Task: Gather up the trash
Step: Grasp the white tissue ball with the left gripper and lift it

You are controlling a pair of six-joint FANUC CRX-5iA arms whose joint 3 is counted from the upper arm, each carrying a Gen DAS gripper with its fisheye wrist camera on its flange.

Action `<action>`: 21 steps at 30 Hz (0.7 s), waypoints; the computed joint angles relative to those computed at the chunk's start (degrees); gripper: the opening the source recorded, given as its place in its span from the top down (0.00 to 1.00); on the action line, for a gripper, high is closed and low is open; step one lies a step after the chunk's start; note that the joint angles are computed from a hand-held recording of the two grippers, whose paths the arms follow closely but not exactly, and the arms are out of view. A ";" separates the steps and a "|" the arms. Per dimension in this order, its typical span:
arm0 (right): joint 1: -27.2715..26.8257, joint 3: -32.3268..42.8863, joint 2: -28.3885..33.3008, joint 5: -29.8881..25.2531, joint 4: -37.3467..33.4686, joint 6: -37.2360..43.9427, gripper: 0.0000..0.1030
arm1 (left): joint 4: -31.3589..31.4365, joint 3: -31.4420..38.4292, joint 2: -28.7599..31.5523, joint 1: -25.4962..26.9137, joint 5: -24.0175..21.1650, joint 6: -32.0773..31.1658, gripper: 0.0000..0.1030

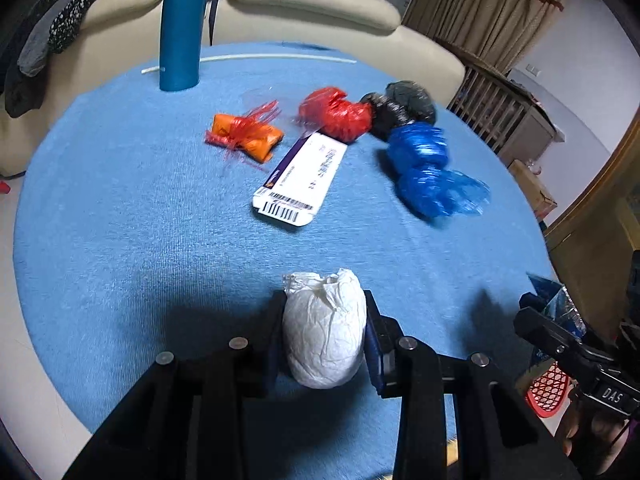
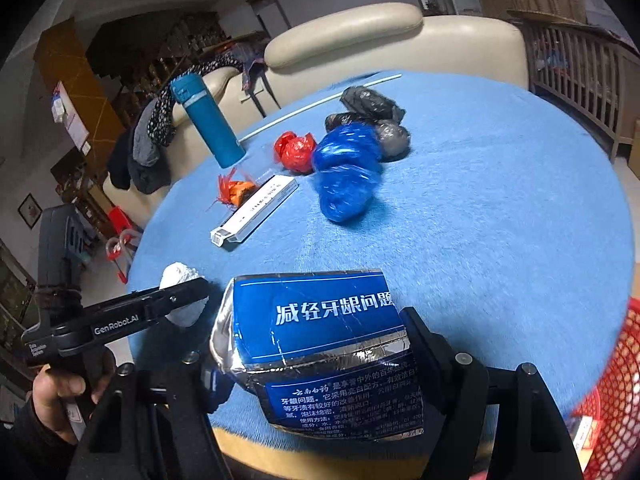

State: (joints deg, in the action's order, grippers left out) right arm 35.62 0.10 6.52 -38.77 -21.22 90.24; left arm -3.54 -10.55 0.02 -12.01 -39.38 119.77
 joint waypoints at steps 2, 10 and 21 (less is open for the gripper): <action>-0.12 -1.22 -0.96 0.81 0.18 -1.01 0.26 | -2.24 1.43 0.42 -1.24 -0.33 1.99 0.64; 0.30 -6.27 -5.44 4.76 1.17 -5.18 0.26 | -11.04 2.87 -0.90 -5.23 -2.30 11.42 0.64; 1.99 -10.72 -9.98 8.58 2.82 -7.11 0.26 | -20.70 6.01 -0.84 -11.85 -6.39 17.84 0.64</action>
State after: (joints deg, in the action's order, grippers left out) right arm 37.61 -10.62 -3.47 -30.19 -18.40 83.13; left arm -24.24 -4.54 -0.83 -23.87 -45.77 137.61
